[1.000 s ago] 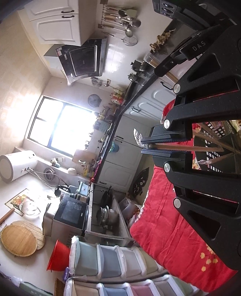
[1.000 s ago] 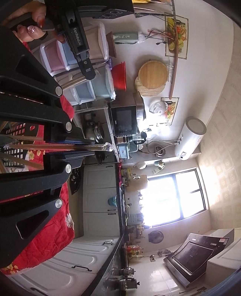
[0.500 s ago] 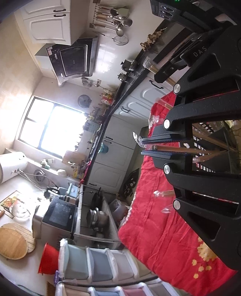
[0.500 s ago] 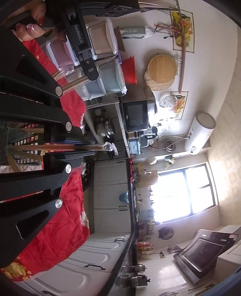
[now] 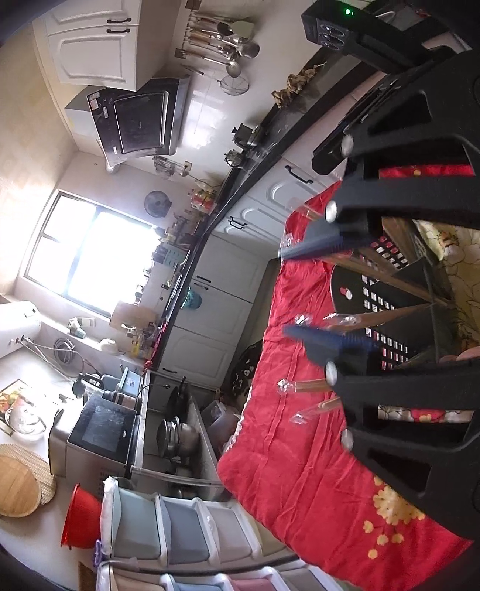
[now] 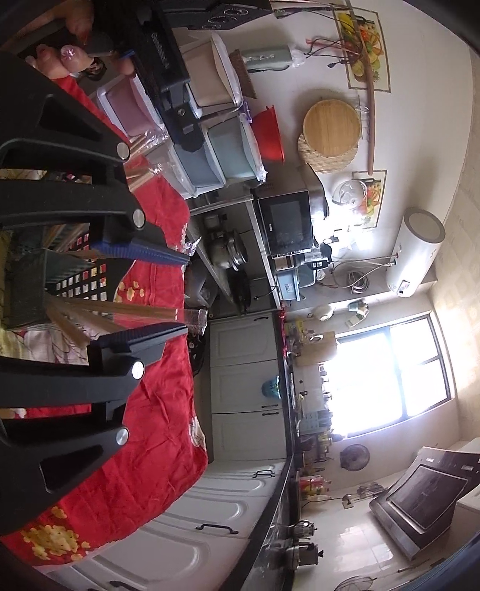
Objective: Organize utensils
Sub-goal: 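Lower the chopsticks into the caddy and open both grippers, then pull both open grippers back from the caddy toward the chopstick pile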
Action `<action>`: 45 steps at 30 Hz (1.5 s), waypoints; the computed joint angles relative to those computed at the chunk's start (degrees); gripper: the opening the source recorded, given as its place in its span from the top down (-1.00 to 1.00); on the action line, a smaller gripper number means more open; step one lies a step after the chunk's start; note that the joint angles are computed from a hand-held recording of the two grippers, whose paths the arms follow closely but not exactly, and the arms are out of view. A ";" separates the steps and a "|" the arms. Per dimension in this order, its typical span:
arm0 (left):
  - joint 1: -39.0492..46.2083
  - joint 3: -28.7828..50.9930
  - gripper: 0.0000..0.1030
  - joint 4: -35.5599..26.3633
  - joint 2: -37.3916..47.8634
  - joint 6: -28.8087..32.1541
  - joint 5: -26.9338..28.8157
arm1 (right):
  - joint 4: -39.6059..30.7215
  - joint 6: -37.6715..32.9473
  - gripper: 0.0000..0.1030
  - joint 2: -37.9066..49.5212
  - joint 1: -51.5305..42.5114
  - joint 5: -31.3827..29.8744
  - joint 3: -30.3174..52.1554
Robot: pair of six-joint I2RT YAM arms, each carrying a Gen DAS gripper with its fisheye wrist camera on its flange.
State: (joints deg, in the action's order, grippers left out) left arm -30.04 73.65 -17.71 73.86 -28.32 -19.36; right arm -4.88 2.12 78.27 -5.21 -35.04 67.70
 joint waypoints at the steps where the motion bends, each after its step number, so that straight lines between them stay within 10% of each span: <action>1: -0.32 0.09 0.25 -0.62 -0.55 -0.05 -0.12 | -0.72 -0.14 0.33 -0.50 -0.35 -0.09 -0.09; 18: -5.11 -2.51 -0.78 -7.10 -7.14 -2.39 -3.41 | -13.53 -5.20 0.11 -6.33 -5.03 -3.13 -0.08; 45: -7.01 -12.12 -0.79 -11.36 -15.06 -8.81 -6.41 | -24.48 -13.28 -0.10 -14.13 -6.11 -4.64 -6.12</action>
